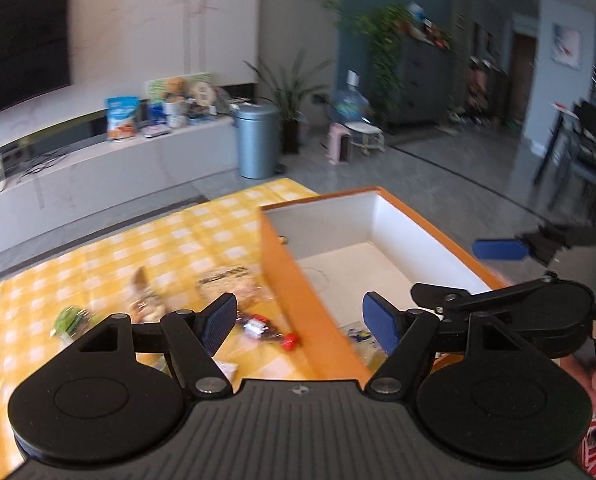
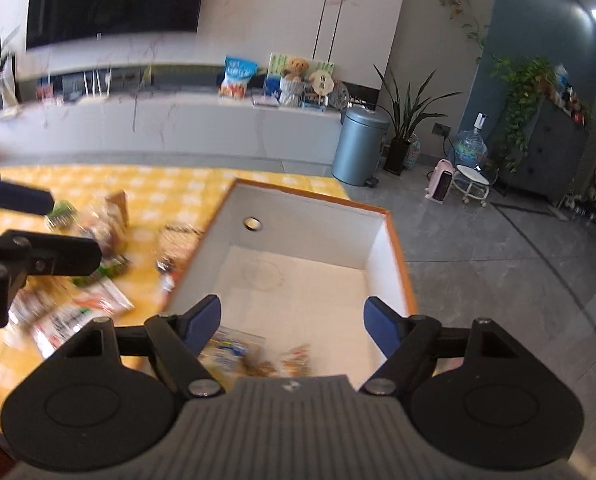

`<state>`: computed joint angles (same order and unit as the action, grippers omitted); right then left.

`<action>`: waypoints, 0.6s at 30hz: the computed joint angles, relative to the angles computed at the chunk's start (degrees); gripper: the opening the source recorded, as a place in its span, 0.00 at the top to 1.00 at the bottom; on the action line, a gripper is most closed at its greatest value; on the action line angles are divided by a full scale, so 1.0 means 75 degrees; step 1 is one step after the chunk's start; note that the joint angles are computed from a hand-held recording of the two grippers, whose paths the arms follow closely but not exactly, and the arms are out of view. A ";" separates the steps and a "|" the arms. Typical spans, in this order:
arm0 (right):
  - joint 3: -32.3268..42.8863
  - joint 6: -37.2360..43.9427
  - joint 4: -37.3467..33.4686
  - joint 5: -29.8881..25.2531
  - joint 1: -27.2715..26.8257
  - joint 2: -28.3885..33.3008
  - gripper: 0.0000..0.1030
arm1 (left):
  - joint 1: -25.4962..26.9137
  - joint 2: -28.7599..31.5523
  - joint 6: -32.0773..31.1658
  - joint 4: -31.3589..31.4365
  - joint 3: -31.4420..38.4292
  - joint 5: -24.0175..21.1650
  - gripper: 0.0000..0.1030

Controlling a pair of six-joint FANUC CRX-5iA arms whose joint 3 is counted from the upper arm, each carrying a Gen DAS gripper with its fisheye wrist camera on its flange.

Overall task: Organize snacks
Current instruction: 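Move both tools back over the remaining snacks on the table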

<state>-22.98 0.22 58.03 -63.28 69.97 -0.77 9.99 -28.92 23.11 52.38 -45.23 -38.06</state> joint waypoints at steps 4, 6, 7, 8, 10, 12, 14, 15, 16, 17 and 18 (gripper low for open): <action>-0.0104 -0.1126 0.0618 0.0123 0.0248 0.0143 0.25 | 0.0352 -0.0399 0.0029 0.0297 -0.0433 0.0218 0.18; -0.0130 -0.1521 0.0934 0.0214 0.0333 0.0267 0.24 | 0.0547 -0.0539 -0.0015 0.0559 -0.0657 0.0278 0.18; -0.0153 -0.1699 0.1092 0.0239 0.0380 0.0332 0.23 | 0.0706 -0.0640 -0.0050 0.0712 -0.0792 0.0251 0.18; -0.0169 -0.1844 0.1236 0.0255 0.0410 0.0397 0.23 | 0.0792 -0.0696 -0.0057 0.0849 -0.0900 0.0299 0.18; -0.0184 -0.2219 0.1570 0.0206 0.0522 0.0589 0.22 | 0.0978 -0.0838 -0.0131 0.1097 -0.1136 0.0402 0.18; -0.0213 -0.2611 0.1838 0.0232 0.0566 0.0726 0.22 | 0.1126 -0.0872 -0.0085 0.1143 -0.1260 0.0447 0.17; -0.0208 -0.2896 0.1916 0.0423 0.0579 0.0781 0.22 | 0.1343 -0.0860 -0.0030 0.1148 -0.1330 0.0295 0.17; -0.0214 -0.3016 0.1969 0.0554 0.0563 0.0800 0.22 | 0.1445 -0.0845 0.0016 0.1129 -0.1348 0.0206 0.17; -0.0203 -0.3092 0.2004 0.0637 0.0560 0.0837 0.22 | 0.1677 -0.0850 -0.0074 0.1161 -0.1389 0.0011 0.17; -0.0193 -0.3119 0.2052 0.0738 0.0550 0.0872 0.22 | 0.1787 -0.0850 -0.0124 0.1188 -0.1431 -0.0064 0.17; -0.0179 -0.3090 0.2088 0.0820 0.0547 0.0911 0.22 | 0.1955 -0.0913 -0.0233 0.1225 -0.1528 -0.0177 0.17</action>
